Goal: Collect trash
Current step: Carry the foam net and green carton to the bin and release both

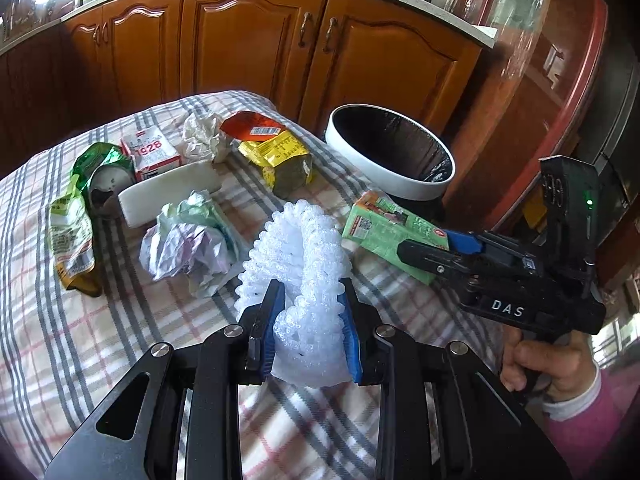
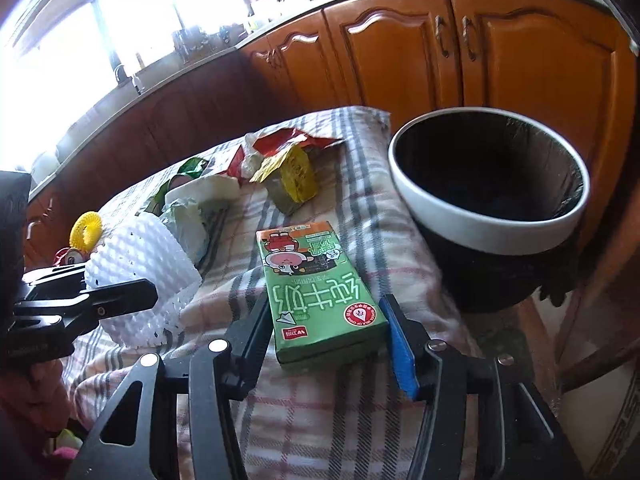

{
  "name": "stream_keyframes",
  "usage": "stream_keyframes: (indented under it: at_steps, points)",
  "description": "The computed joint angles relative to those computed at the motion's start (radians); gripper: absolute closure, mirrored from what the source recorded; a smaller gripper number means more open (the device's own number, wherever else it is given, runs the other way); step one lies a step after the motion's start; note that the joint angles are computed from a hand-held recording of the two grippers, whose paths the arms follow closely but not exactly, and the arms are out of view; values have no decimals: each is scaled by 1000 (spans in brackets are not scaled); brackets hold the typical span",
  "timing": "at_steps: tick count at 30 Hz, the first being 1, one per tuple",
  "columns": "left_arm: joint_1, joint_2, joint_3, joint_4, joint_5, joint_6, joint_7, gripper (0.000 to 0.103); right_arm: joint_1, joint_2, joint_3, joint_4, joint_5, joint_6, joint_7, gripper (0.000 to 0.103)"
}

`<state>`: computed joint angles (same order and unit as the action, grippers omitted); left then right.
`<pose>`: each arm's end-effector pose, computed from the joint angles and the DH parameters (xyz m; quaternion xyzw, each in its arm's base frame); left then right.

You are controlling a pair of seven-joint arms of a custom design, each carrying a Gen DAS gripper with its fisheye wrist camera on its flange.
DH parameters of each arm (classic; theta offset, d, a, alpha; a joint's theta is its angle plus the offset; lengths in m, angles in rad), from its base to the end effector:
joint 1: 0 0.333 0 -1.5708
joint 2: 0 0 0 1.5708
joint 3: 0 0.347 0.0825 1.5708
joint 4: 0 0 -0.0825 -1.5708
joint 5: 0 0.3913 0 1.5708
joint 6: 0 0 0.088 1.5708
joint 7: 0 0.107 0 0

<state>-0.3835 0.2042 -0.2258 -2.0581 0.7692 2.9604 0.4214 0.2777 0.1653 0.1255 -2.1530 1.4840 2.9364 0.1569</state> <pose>0.4933 -0.3922 0.4353 -0.6067 0.7044 -0.3407 0.1402 0.5549 0.1650 0.3763 -0.7654 0.5008 -0.1164 0.3871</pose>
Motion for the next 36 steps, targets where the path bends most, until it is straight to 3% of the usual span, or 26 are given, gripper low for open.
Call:
stream_keyframes:
  at_steps: [7,17,26,36]
  points:
    - [-8,76,-18,114,-45,-15,92,78,-22,-33,-31,9,167,19,-107,50]
    - [6,236,-78,345,-208,-41,298,78,-63,-19,-69,71,185,51,-89,50]
    - [-31,393,-78,603,-300,-146,441,77,-100,54,-59,160,18,86,57,50]
    - [-91,576,-52,910,-389,-301,570,76,-148,135,-41,233,-285,85,325,50]
